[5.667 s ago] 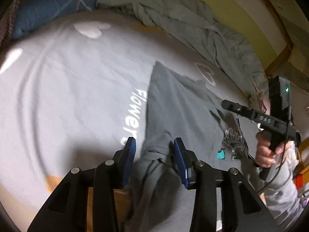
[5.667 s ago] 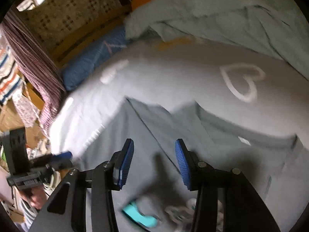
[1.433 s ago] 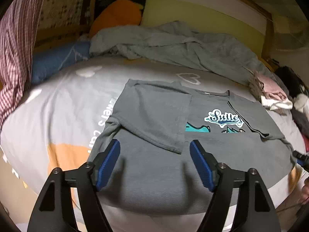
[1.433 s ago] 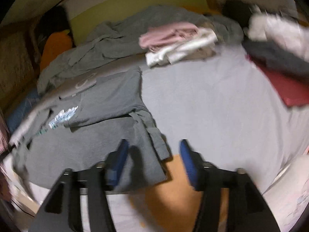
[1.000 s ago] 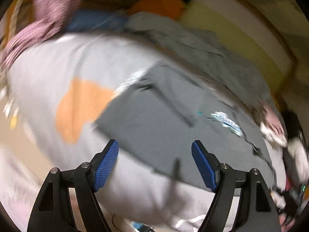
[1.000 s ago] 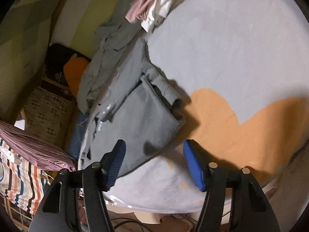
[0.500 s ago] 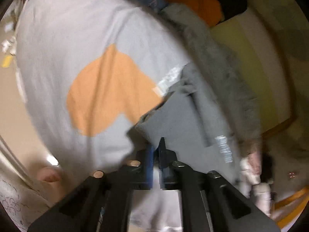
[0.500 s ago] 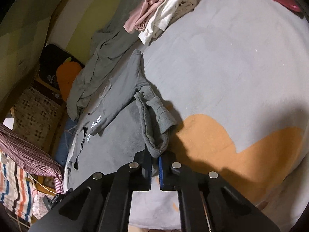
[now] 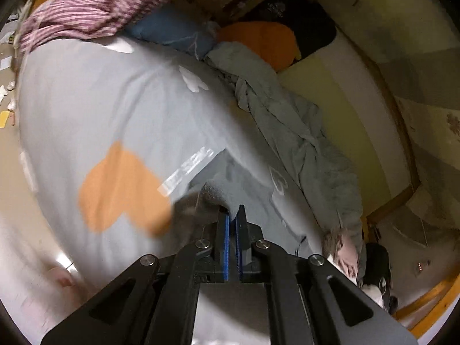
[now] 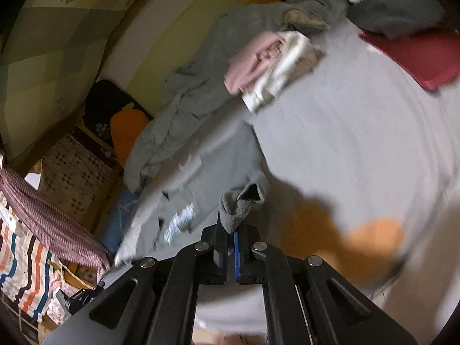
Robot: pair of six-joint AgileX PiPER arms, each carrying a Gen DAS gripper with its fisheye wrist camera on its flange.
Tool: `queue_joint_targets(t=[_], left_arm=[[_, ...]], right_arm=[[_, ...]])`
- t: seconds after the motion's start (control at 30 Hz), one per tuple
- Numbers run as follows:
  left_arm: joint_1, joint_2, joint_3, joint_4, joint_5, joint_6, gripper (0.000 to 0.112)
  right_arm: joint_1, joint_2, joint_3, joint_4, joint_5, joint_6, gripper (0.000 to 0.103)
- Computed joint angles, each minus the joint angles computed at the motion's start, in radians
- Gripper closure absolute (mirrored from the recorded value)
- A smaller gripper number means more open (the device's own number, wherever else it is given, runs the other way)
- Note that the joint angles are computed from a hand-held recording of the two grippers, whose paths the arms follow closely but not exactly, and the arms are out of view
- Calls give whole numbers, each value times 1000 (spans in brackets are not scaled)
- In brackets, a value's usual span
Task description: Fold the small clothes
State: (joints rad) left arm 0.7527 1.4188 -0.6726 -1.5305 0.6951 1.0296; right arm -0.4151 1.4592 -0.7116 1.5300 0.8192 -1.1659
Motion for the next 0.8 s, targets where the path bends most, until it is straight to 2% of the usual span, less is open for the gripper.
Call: queue_joint_targets(t=[0.03, 0.13, 0.17, 0.2, 0.23, 0.3, 0.4, 0.43, 0.57, 0.63, 0.7, 0.73, 0.77, 0.8], left_arm=[[-49, 41, -77, 40, -33, -79, 110], [-218, 188, -346, 259, -198, -379, 110], [-263, 245, -433, 355, -244, -479, 110], [-294, 306, -517, 450, -267, -579, 110], [-320, 383, -613, 546, -272, -679, 110], [-351, 505, -776, 734, -225, -879, 110], [-403, 661, -993, 1017, -186, -1163, 110], [-408, 718, -1064, 1060, -162, -1215, 110], [-401, 881, -1264, 1097, -58, -1251, 108], [-391, 925, -1307, 1063, -30, -1207, 107], [-384, 887, -1225, 998, -99, -1097, 99], [-380, 852, -1167, 932, -144, -997, 87], [-381, 802, -1095, 879, -193, -897, 70], [-389, 740, -1008, 856, -255, -817, 62]], right_arm=[[49, 17, -43, 8, -56, 25, 101], [254, 143, -264, 12, -316, 121, 101], [308, 190, -333, -44, -400, 198, 101], [343, 242, -406, -126, -445, 298, 101], [368, 305, -485, -202, -466, 398, 101], [395, 434, -644, -360, -482, 598, 101], [405, 613, -888, -630, -416, 898, 101], [410, 654, -952, -724, -396, 998, 101], [421, 804, -1173, -910, -309, 1169, 101], [422, 864, -1274, -992, -246, 1243, 96], [425, 873, -1291, -1044, -239, 1257, 93], [438, 856, -1272, -1101, -264, 1286, 91], [456, 815, -1212, -1199, -317, 1320, 81], [472, 764, -1131, -1299, -387, 1353, 62]])
